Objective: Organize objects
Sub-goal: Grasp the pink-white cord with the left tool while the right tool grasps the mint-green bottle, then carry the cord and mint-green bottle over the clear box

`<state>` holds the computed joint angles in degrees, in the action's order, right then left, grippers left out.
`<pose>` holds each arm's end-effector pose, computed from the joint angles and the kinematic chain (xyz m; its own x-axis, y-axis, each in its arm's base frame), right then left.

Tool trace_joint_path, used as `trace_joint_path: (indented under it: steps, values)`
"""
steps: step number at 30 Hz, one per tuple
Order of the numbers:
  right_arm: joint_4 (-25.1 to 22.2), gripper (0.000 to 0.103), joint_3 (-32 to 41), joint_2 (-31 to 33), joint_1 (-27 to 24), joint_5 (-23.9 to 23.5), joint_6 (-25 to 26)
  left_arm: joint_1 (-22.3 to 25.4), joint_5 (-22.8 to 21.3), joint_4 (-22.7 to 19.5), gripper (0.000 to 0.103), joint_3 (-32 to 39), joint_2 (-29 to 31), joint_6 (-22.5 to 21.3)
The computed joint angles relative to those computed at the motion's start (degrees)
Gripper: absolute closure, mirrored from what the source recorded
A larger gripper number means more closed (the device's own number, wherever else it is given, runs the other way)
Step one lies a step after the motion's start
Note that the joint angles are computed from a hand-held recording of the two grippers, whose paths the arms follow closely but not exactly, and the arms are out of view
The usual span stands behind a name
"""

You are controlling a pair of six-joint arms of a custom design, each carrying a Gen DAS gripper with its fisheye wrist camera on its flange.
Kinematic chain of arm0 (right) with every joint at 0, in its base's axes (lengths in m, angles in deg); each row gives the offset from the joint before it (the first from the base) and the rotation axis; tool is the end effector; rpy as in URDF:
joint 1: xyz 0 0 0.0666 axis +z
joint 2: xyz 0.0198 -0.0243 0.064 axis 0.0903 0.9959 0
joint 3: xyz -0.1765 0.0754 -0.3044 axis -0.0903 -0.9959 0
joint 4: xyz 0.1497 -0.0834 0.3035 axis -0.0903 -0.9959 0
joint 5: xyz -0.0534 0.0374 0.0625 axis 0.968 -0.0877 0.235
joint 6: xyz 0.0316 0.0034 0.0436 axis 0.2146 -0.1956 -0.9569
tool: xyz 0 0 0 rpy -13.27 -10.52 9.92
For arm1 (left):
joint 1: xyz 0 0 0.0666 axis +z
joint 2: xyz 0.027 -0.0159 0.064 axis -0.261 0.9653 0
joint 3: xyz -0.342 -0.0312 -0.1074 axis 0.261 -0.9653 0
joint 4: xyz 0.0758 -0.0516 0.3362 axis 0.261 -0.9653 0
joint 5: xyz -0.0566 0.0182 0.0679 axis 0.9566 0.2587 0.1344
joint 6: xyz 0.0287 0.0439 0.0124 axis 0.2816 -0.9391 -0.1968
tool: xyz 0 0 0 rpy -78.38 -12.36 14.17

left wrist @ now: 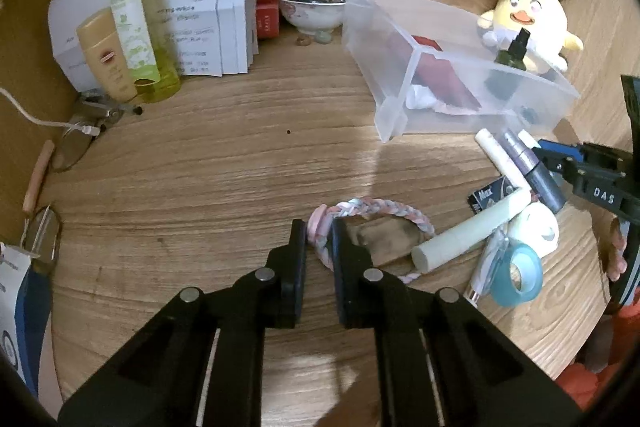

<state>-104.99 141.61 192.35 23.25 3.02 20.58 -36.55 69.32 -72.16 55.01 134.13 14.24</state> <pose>0.6323 0.2105 0.3732 -0.7107 -0.3319 -0.6203 -0.4499 0.8923 0.0380 0.5479 -0.2093 0.3652 -0.7966 -0.0322 -0.6037 0.0136 0.9974 -0.0711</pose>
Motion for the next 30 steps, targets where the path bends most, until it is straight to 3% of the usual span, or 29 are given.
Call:
trace_joint_path:
  steps: [15, 30]
  values:
    - [6.3, 0.08, -6.6, -5.6, -1.2, -1.5, -2.6, -1.5, -1.2, 6.1, 0.093, -0.3, -3.9, 0.8]
    - [11.5, 0.08, -9.8, -9.6, -2.0, -4.0, -4.2, -2.9, -0.1, 8.1, 0.093, 4.5, -2.3, 0.2]
